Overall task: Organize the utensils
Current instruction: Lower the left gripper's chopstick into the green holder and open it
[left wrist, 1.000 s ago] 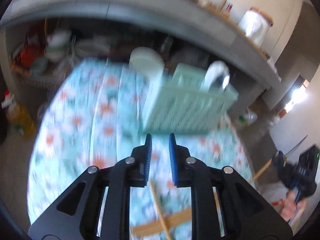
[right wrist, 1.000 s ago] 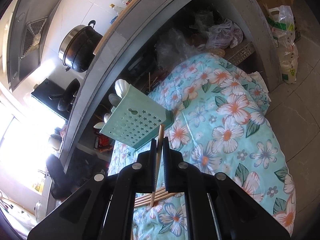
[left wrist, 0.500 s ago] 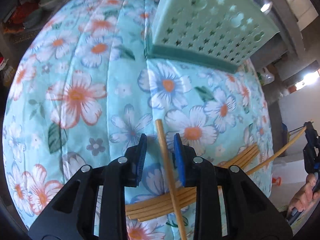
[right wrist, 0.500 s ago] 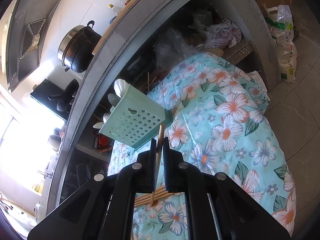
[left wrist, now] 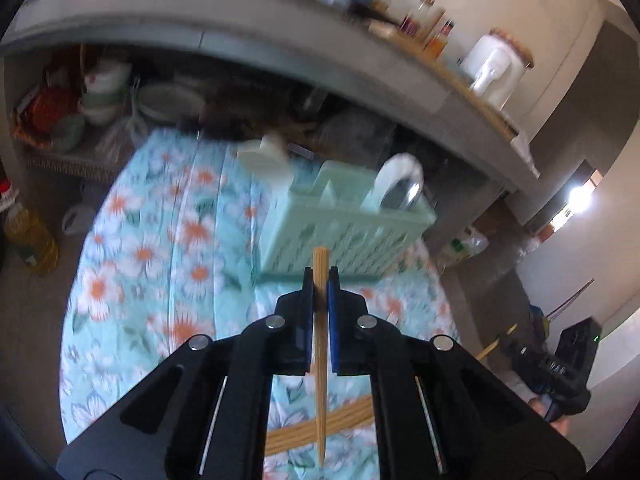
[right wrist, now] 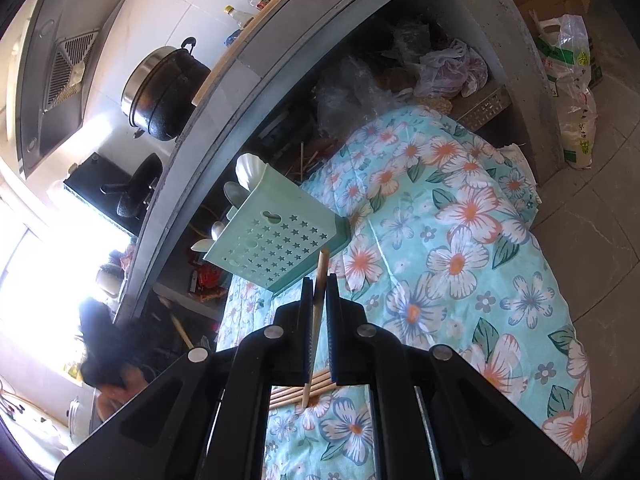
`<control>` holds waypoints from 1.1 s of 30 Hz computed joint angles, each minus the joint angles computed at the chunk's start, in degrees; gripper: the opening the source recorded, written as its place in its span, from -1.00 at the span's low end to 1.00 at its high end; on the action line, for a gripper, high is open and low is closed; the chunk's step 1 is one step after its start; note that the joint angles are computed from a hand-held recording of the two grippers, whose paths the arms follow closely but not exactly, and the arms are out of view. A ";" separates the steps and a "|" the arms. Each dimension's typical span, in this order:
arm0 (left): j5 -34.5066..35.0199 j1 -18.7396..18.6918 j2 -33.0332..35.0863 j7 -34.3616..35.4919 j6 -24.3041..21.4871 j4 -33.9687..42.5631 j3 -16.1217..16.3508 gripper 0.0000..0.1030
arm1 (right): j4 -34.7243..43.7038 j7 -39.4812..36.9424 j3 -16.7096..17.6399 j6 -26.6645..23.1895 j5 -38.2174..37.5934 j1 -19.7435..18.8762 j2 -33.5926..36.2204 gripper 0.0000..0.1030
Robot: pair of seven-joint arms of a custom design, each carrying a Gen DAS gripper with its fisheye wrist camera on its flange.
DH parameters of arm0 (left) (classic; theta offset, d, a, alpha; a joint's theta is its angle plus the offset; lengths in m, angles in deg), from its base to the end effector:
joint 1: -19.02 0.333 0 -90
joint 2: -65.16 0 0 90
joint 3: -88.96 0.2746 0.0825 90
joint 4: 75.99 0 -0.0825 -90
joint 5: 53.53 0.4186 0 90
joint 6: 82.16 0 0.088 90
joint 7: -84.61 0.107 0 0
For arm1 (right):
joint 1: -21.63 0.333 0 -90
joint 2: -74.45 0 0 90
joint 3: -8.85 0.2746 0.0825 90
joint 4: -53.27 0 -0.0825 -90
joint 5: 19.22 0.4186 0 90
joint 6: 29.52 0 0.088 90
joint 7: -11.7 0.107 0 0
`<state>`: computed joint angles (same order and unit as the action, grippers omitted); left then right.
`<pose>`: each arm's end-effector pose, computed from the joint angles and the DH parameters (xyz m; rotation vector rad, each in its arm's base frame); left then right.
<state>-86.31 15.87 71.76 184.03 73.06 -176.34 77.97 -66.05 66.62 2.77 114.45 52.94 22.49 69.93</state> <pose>0.6598 -0.1410 0.5432 -1.8814 1.8484 -1.2946 0.5986 -0.0634 0.4565 -1.1790 1.7289 0.0232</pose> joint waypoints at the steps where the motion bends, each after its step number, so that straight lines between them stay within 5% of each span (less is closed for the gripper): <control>1: -0.90 -0.15 0.28 1.48 3.99 1.37 -0.35 -0.90 | 0.08 0.06 0.02 -0.01 -0.07 0.01 0.02 -0.87; 5: 3.94 -1.82 6.87 -0.16 17.66 11.51 -0.92 -0.90 | 0.26 0.35 0.10 0.12 -0.18 0.04 0.11 -0.87; 8: 8.10 -2.79 13.41 -3.72 21.07 20.73 -0.84 -0.90 | 0.34 0.82 0.20 0.43 -0.37 0.12 0.19 -0.87; 13: 23.73 -14.26 27.16 -21.33 20.37 38.76 14.91 -0.90 | 1.01 1.66 0.25 0.31 -0.92 0.00 0.82 -0.87; 16: 27.02 -15.12 33.67 -25.78 17.63 46.40 16.80 -0.90 | 1.48 1.92 0.39 0.21 -1.41 -0.11 1.21 -0.87; 20: 30.61 -15.17 34.29 -28.71 17.69 43.99 16.92 -0.90 | 1.68 2.18 0.52 0.14 -1.66 -0.23 1.40 -0.87; 23: 32.07 -13.52 32.09 -28.78 16.99 39.38 14.11 -0.89 | 1.72 2.12 0.62 0.28 -1.83 -0.25 1.32 -0.87; 27: 34.41 -11.77 26.01 -30.48 20.23 29.24 12.08 -0.48 | 1.29 1.44 0.82 1.42 -2.03 0.09 0.52 -0.88; 33: 40.84 -13.77 15.97 -36.99 26.53 15.06 16.36 -0.32 | 0.24 -0.57 0.88 4.97 -2.19 1.61 -2.12 -0.89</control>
<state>-45.47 2.10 87.73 147.04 99.59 -161.28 94.33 -65.80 66.04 3.65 119.42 50.75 24.10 67.81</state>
